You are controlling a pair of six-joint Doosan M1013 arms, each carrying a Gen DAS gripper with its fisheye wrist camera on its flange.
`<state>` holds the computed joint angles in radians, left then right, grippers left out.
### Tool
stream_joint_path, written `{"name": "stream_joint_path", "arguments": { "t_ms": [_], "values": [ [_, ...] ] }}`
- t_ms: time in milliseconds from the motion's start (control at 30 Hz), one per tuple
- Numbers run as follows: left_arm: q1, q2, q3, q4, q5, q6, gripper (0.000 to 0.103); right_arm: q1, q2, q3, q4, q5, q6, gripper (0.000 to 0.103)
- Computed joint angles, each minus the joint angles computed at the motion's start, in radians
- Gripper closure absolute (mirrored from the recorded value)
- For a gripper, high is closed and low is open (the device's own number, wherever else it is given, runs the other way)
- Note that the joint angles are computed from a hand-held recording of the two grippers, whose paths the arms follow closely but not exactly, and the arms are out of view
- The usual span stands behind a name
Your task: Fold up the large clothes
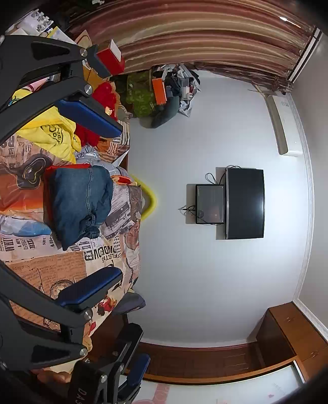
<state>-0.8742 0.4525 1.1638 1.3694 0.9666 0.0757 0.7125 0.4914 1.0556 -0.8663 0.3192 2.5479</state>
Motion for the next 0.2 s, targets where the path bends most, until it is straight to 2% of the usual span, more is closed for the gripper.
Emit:
{"name": "stream_joint_path", "arguments": {
  "t_ms": [200],
  "values": [
    [0.003,-0.005,0.005,-0.005,-0.01,0.008,0.0,-0.002,0.0,-0.001,0.025,0.004,-0.016,0.0]
  ]
}}
